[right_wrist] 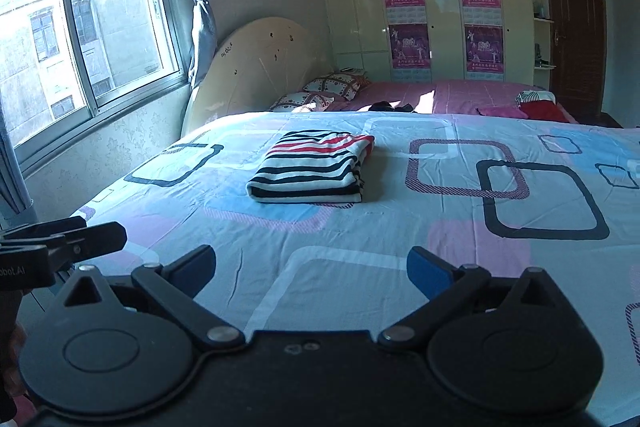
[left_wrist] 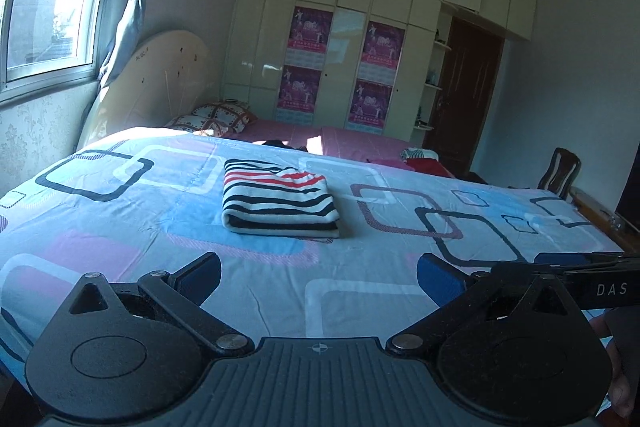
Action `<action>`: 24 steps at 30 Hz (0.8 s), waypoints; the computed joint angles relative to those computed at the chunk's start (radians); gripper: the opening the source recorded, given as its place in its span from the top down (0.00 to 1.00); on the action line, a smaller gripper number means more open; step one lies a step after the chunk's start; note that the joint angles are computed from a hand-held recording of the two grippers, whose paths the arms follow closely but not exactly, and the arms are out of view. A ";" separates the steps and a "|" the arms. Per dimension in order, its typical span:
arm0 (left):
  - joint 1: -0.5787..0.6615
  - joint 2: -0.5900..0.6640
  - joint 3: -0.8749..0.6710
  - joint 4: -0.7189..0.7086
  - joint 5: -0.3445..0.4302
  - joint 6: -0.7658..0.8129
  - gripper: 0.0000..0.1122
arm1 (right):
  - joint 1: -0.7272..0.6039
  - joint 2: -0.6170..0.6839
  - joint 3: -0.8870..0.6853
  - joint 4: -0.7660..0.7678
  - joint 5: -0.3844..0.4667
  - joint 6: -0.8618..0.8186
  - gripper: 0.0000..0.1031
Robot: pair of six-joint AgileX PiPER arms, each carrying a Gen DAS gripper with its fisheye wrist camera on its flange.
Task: Fold small clothes
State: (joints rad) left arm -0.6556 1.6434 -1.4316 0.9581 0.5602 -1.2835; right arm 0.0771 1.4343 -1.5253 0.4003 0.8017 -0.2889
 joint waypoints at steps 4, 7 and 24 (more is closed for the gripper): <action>-0.050 -0.039 0.041 0.065 0.036 -0.079 0.08 | 0.018 -0.059 0.047 -0.042 -0.014 0.026 0.01; -0.074 -0.046 0.049 0.096 0.060 -0.110 0.08 | 0.022 -0.089 0.068 -0.073 -0.021 0.048 0.01; -0.134 -0.042 0.010 0.120 0.124 -0.096 0.08 | 0.000 -0.153 0.114 -0.052 -0.042 0.028 0.01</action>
